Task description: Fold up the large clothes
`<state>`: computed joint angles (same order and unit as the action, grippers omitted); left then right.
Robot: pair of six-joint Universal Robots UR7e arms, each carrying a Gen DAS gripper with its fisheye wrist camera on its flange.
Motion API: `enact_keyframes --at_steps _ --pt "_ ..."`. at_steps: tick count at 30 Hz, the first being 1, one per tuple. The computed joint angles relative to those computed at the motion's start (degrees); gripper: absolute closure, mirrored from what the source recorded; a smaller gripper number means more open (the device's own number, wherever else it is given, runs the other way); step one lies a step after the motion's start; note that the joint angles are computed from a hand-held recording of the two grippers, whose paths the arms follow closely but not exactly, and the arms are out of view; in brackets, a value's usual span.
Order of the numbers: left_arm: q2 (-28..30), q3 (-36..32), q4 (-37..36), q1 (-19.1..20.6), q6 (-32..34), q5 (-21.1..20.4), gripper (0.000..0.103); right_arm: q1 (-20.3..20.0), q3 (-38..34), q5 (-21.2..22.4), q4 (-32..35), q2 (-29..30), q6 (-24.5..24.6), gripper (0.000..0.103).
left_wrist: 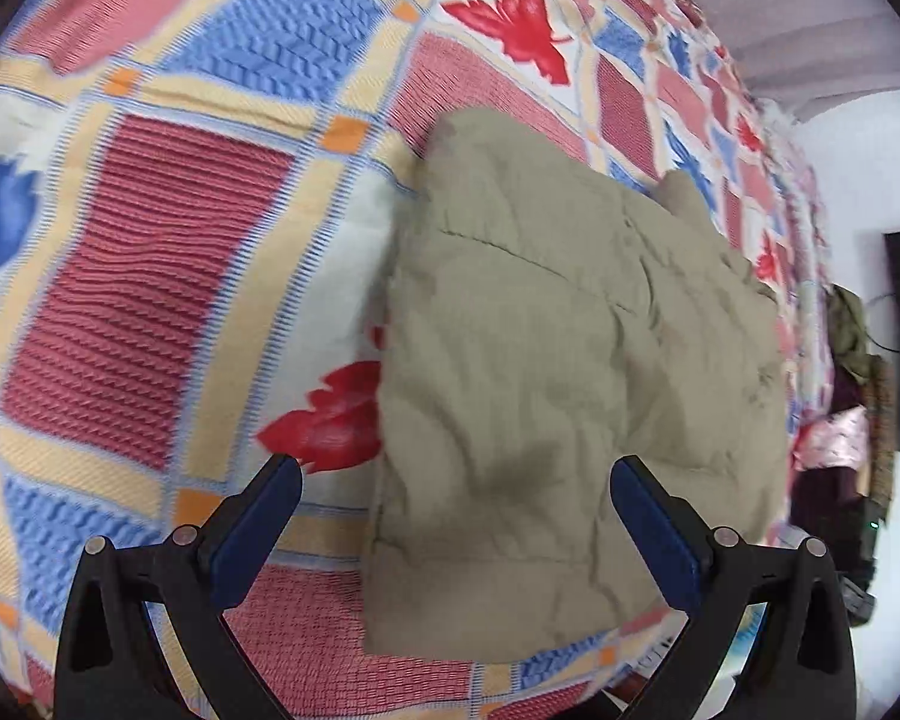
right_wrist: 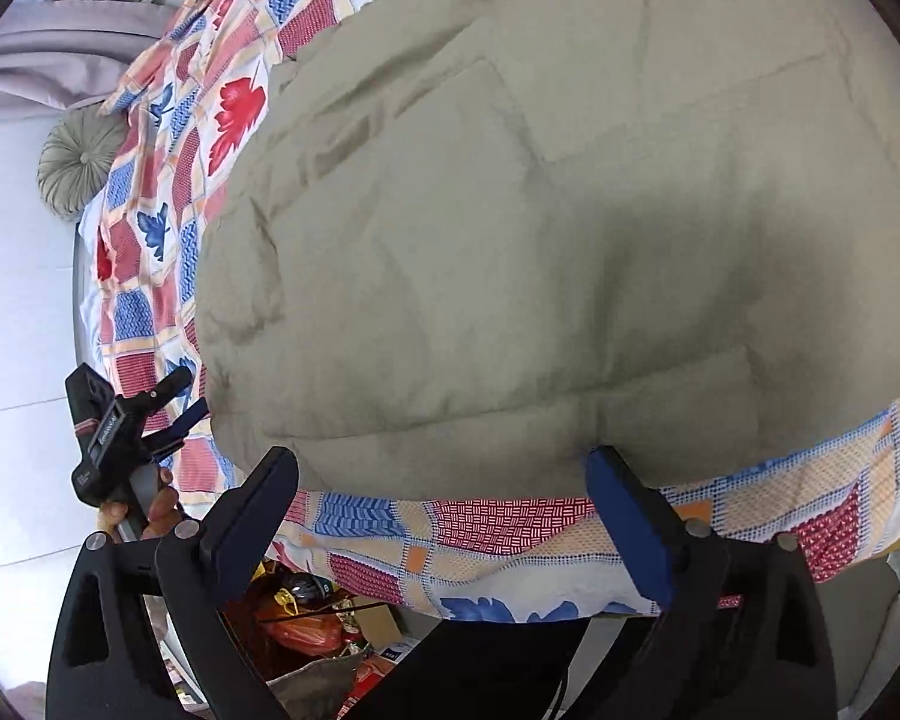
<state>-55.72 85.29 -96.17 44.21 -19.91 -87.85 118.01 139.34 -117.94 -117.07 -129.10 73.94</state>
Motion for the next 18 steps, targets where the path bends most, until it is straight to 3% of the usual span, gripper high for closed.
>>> enact_keyframes --at_steps 8,11,14,16,18 --pt "8.26 -3.59 1.63 1.76 8.94 -10.36 0.000 -1.99 0.12 2.01 0.67 0.24 -1.91 0.005" --pt "10.41 -4.08 1.05 1.48 9.88 -11.89 0.000 -1.99 -0.47 3.41 1.07 0.18 -2.58 0.005" --pt "11.09 -3.15 0.12 0.79 10.86 -10.69 0.000 -1.65 -1.57 5.31 0.60 0.61 -5.47 0.005" --pt "11.13 -2.79 -0.10 0.26 11.98 -9.74 0.013 -0.85 -2.97 5.51 0.78 1.76 -7.31 0.006" --pt "11.24 -3.41 0.29 0.94 12.55 -12.86 0.059 0.06 -4.46 4.20 1.29 2.87 -8.27 0.006"
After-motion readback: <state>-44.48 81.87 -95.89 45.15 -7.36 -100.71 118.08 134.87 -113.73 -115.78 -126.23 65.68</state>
